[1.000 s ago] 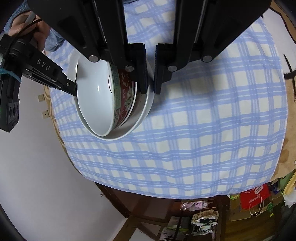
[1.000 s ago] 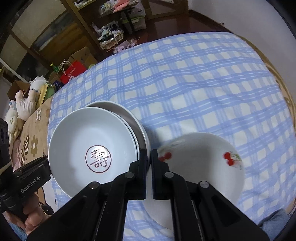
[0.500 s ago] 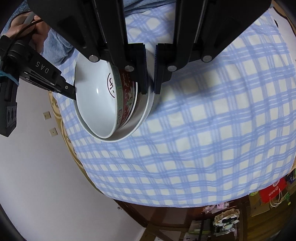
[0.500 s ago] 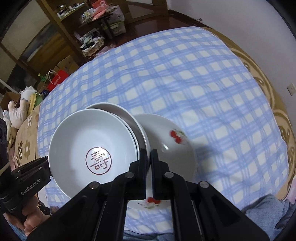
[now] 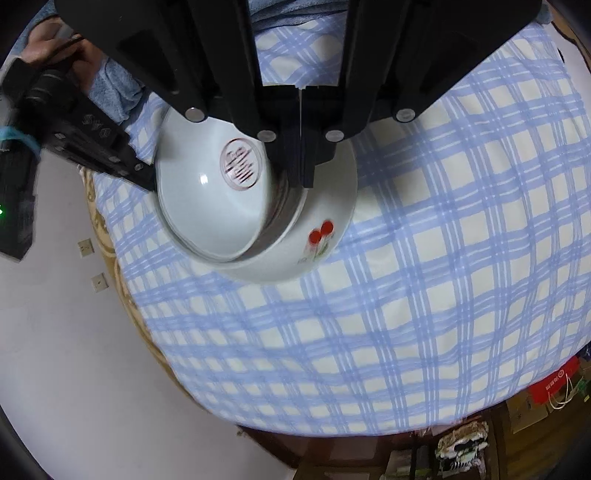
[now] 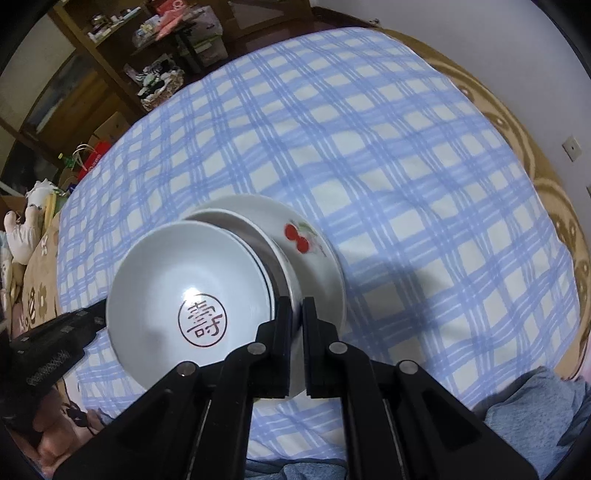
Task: Organize plates and bowls
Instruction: 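Lower the bowl stack onto the cherry-pattern plate and open both tools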
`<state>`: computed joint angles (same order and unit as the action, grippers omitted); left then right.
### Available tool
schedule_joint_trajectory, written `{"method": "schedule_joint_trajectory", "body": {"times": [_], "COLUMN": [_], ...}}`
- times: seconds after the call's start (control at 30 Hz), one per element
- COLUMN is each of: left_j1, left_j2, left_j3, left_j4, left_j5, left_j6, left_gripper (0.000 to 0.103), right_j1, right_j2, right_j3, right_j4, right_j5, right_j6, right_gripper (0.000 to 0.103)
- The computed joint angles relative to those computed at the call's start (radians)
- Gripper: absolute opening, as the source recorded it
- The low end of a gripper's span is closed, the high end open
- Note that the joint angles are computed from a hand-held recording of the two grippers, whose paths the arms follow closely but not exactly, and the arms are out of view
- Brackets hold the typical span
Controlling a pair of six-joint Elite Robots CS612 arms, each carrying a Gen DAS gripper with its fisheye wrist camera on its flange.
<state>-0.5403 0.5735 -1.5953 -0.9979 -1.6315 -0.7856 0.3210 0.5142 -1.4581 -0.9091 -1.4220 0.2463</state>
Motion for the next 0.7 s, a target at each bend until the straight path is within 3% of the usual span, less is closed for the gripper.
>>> {"method": "schedule_joint_trajectory", "body": {"times": [0.07,0.33,0.57,0.7], "left_j1": [-0.011,-0.008,-0.016,-0.032], "left_j2": [-0.01,-0.012,-0.017,-0.024], "left_j3": [0.003,-0.002,-0.034,-0.052], "left_j4": [-0.006,0.055,0.099,0.117], "left_j5": [0.06,0.099,0.172,0.224], "left_j6": [0.03,0.0,0.013,0.051], "left_gripper": [0.0,0.006,0.018,0.03], "right_j1": [-0.007,-0.025,-0.032,-0.029], "right_j2": [0.01,0.029,0.031,0.031], "right_j3": [-0.011,-0.029,-0.057,-0.083], "right_j4": [-0.011,-0.021,-0.069,-0.092], "right_j5": [0.029,0.143,0.16,0.133], "right_j6": [0.01,0.02,0.037,0.012], "right_gripper": [0.007,0.009,0.014,0.035]}}
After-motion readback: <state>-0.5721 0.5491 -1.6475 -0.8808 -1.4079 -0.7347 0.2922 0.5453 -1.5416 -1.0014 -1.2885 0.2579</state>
